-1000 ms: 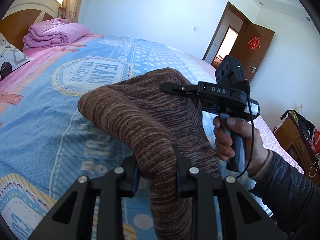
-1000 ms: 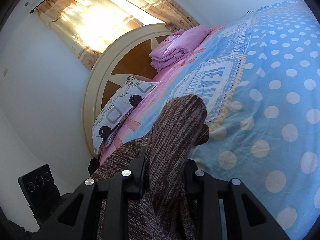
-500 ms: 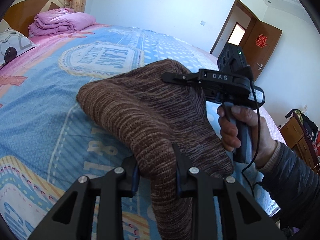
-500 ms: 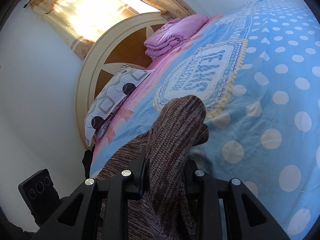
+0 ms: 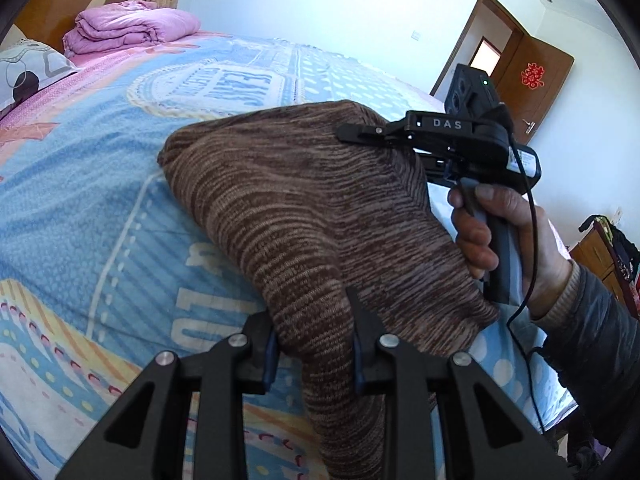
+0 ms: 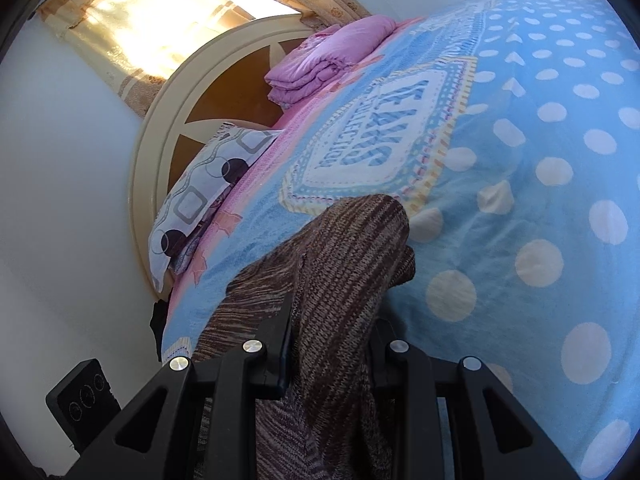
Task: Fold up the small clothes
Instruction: 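Lower the bundle onto the bed and open both tools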
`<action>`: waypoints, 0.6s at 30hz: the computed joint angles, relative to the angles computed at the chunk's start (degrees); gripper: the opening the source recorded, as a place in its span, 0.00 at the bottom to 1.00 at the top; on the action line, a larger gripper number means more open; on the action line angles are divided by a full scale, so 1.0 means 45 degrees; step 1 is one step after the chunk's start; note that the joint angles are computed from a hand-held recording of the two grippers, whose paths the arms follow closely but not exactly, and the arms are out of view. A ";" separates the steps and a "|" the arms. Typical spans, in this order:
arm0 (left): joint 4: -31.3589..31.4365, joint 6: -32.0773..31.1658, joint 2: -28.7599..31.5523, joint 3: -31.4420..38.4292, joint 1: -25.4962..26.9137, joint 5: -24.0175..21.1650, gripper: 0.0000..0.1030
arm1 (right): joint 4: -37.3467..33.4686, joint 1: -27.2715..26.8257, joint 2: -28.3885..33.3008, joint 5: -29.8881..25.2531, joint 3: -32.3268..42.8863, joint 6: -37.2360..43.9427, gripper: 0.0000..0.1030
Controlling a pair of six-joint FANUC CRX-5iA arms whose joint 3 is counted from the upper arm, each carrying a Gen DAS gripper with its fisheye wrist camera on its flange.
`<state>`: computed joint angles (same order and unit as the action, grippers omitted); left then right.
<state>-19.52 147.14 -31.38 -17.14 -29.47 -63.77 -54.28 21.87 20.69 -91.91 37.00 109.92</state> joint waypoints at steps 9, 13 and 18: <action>-0.2264 0.1910 0.0804 0.1333 -0.2300 -0.2311 0.54 | 0.1691 0.0464 -0.0464 0.1091 -0.0681 -0.0126 0.34; -0.5149 0.3324 0.1247 0.2640 -0.4813 -0.4377 0.80 | 0.1733 0.0244 -0.1540 0.1738 -0.1444 0.0669 0.43; -0.5969 0.3647 0.1697 0.2788 -0.4652 -0.5725 0.86 | 0.0557 -0.0177 -0.2860 0.1600 -0.2461 0.2208 0.52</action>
<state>-46.38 163.55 -23.75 -4.59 -50.41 -89.53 -51.77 21.07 7.82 -84.71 25.92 119.85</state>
